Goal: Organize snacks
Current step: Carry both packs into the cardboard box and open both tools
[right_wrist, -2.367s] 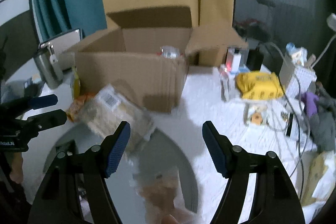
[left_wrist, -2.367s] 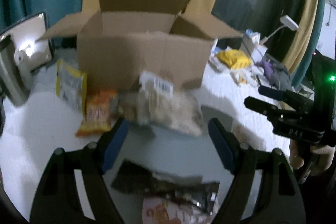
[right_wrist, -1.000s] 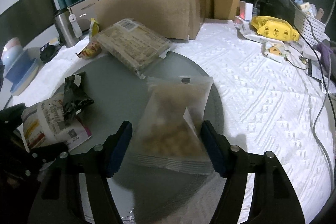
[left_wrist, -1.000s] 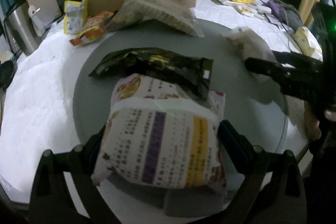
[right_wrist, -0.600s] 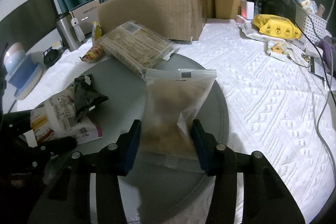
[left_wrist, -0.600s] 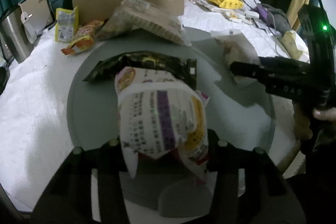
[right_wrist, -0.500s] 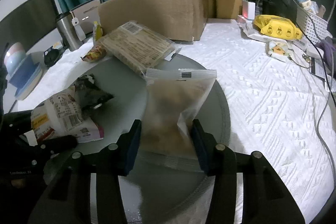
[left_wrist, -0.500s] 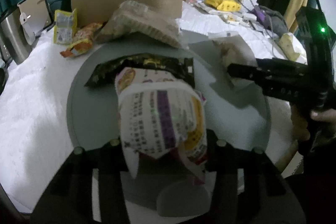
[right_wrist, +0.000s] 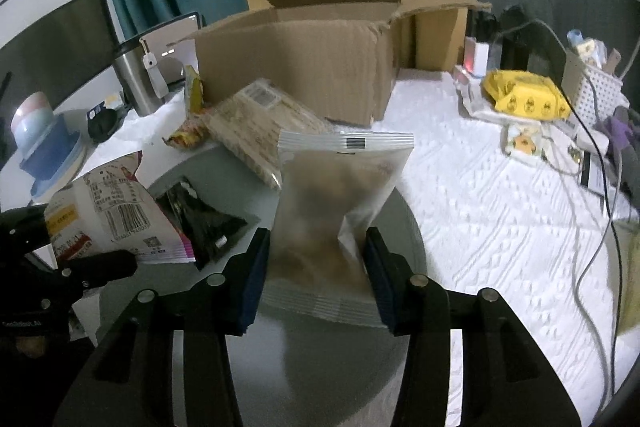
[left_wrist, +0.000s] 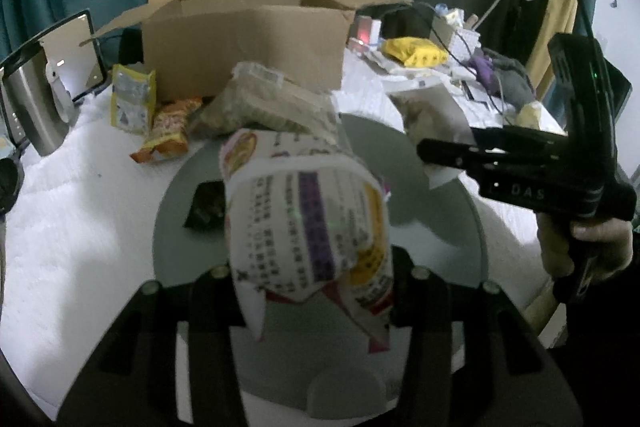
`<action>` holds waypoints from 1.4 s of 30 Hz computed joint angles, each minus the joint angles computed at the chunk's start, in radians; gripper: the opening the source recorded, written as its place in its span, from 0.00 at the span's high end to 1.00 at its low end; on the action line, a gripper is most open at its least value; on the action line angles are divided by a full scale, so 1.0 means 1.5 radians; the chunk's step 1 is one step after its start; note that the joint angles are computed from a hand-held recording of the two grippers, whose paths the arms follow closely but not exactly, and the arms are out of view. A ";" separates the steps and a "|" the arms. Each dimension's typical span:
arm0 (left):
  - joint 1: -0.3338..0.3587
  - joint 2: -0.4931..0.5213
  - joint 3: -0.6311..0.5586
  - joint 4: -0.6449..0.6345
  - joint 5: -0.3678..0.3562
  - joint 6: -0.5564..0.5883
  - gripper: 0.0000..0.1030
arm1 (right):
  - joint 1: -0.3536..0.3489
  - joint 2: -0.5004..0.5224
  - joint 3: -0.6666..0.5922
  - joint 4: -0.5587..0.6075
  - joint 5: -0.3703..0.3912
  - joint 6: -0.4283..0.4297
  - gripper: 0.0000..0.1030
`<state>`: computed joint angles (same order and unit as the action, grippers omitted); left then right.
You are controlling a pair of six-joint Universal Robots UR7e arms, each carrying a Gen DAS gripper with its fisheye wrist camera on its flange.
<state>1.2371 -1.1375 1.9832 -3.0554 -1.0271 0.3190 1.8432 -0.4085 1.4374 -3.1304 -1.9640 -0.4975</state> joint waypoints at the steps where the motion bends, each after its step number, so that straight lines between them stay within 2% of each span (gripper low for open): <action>1: 0.001 -0.001 -0.002 -0.002 -0.001 0.002 0.54 | 0.002 0.002 -0.006 0.003 -0.001 -0.002 0.52; 22: 0.027 -0.015 -0.068 -0.004 -0.024 0.030 0.54 | 0.037 0.057 -0.129 0.065 -0.006 -0.010 0.52; 42: 0.074 0.047 -0.226 -0.011 -0.078 0.100 0.54 | 0.057 0.158 -0.340 0.169 -0.028 -0.034 0.52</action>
